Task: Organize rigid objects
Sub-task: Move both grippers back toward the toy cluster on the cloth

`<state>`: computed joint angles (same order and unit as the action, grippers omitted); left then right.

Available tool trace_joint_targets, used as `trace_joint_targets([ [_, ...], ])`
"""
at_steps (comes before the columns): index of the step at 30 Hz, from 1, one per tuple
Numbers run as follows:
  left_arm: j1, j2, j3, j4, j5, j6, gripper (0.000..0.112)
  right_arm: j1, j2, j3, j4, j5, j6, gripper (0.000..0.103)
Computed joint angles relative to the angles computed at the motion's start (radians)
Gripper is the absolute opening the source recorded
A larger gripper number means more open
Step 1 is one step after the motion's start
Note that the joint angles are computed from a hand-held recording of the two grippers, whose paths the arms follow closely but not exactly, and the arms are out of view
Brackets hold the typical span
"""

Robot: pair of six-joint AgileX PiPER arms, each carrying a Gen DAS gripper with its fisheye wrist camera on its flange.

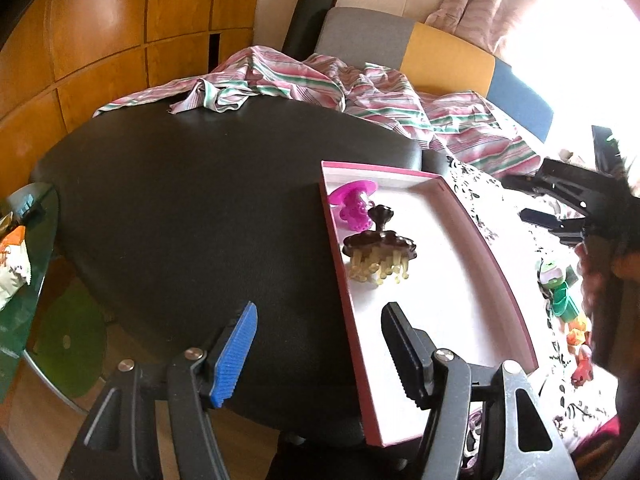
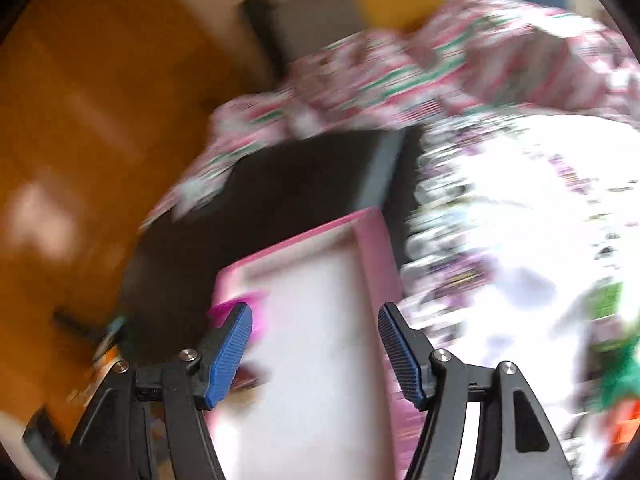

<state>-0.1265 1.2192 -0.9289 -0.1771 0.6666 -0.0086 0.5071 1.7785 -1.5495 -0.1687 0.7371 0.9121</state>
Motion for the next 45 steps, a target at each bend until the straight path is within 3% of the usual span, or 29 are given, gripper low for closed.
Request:
trace_joint_targets([
  [4,-0.016,0.017,-0.016,0.012,0.003,-0.008,0.066,-0.126,0.046,0.013,-0.065,0.08,0.096,0.067],
  [8,-0.03,0.047,-0.037,0.031,0.01,-0.03,0.066,-0.22,0.176,-0.069,0.045,0.147,0.005,0.067],
  [10,-0.04,0.063,-0.047,0.044,0.011,-0.044,0.066,-0.22,0.211,-0.099,0.025,0.136,0.008,0.075],
  [12,-0.056,0.078,-0.058,0.062,0.013,-0.065,0.066,-0.208,0.256,-0.163,0.044,0.139,-0.028,0.076],
  [16,-0.086,0.095,-0.077,0.094,0.009,-0.098,0.066,-0.203,0.363,-0.338,0.133,0.178,-0.169,0.08],
  [21,-0.106,0.095,-0.095,0.093,0.02,-0.098,0.066,-0.253,0.412,-0.421,0.305,0.15,-0.319,0.084],
  [23,-0.11,0.081,-0.091,0.093,0.014,-0.097,0.066,-0.262,0.39,-0.391,0.327,0.128,-0.342,0.079],
  [26,-0.109,0.073,-0.088,0.091,0.007,-0.092,0.066,-0.227,0.287,-0.261,0.187,0.051,-0.22,0.078],
  [28,-0.11,0.072,-0.091,0.084,0.002,-0.091,0.066,-0.213,0.268,-0.247,0.148,0.082,-0.206,0.078],
  [32,-0.129,0.071,-0.115,0.095,0.004,-0.101,0.066,-0.237,0.308,-0.264,0.357,0.094,-0.371,0.079],
  [35,-0.157,0.072,-0.136,0.124,0.013,-0.12,0.066,-0.228,0.315,-0.278,0.387,0.087,-0.418,0.08],
  [37,-0.173,0.078,-0.153,0.138,0.02,-0.124,0.066,-0.233,0.267,-0.227,0.435,0.053,-0.461,0.079],
  [42,-0.234,0.099,-0.184,0.184,0.016,-0.158,0.069,-0.221,0.029,0.001,0.323,-0.026,-0.418,0.079],
  [45,-0.278,0.105,-0.193,0.208,0.005,-0.179,0.07,-0.224,-0.089,0.101,0.243,-0.022,-0.386,0.08],
])
